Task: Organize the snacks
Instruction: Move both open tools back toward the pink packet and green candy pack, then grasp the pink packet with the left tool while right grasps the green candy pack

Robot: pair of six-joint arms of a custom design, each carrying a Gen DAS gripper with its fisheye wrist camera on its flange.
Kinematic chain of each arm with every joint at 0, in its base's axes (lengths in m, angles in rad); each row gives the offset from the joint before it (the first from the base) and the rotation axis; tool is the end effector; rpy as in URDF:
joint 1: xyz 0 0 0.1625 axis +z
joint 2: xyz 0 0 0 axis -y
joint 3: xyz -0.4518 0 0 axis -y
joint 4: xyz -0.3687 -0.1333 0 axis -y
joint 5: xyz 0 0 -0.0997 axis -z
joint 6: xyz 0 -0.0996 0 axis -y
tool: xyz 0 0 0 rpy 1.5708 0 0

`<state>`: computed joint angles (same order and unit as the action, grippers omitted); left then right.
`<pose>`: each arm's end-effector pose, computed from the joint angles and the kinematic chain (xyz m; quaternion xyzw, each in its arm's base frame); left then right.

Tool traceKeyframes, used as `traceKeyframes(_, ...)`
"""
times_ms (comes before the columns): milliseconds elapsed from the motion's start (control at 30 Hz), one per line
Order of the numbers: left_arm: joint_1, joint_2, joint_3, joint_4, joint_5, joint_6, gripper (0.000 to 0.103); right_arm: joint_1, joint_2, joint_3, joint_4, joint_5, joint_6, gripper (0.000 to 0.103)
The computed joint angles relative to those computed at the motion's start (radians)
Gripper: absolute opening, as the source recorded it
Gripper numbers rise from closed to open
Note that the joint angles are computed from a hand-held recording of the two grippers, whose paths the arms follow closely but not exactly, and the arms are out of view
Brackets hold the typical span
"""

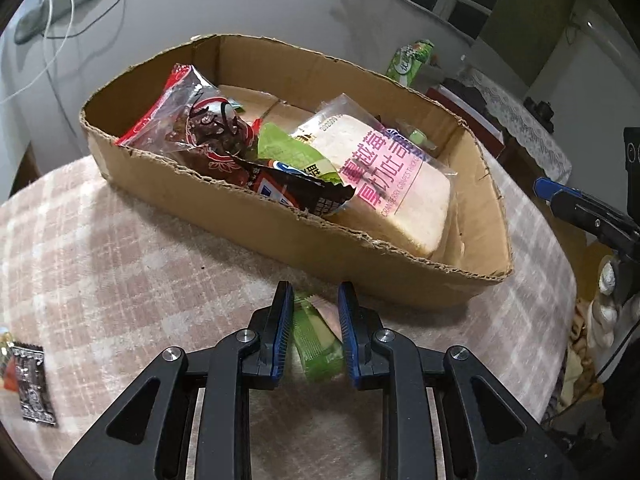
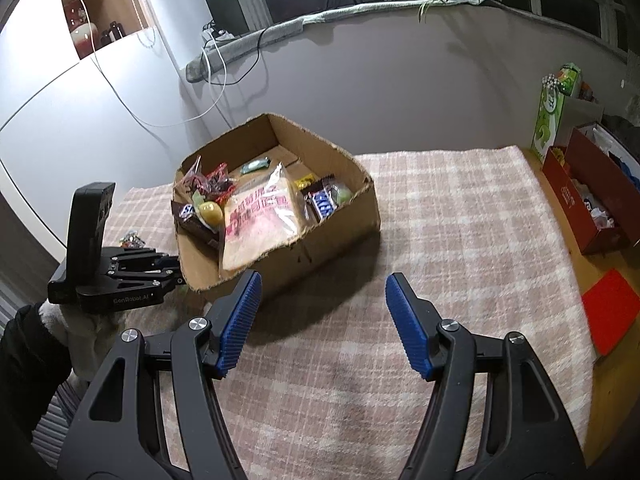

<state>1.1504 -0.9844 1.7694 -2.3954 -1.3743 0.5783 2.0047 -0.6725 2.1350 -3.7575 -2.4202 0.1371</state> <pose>-0.1113 -0.6232 0.1846 0.4747 0.8744 -0.0119 0.0993 0.2681 -0.4395 0.0942 -0.0184 -0.8643 0.4182 0.2788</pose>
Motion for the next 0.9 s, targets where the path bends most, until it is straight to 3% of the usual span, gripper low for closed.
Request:
traceKeyframes(100,-0.011,-0.010,0.028,-0.019,0.018,0.044,0.022,0.001,0.004,0.003,0.014,0.000,0.010,0.067)
traceKeyframes(500,-0.001,-0.107,0.134,-0.019,-0.018,0.056,0.022,0.018,0.031,-0.014,0.024,0.021,0.005,0.067)
traceKeyframes(733,0.022,-0.148,0.113,0.110,-0.098,0.020,0.022,0.033,0.043,-0.011,0.007,0.023,0.007,0.067)
traceKeyframes(900,0.030,-0.182,0.127,0.034,-0.092,0.009,0.022,0.035,0.057,-0.010,0.016,0.043,0.016,0.067)
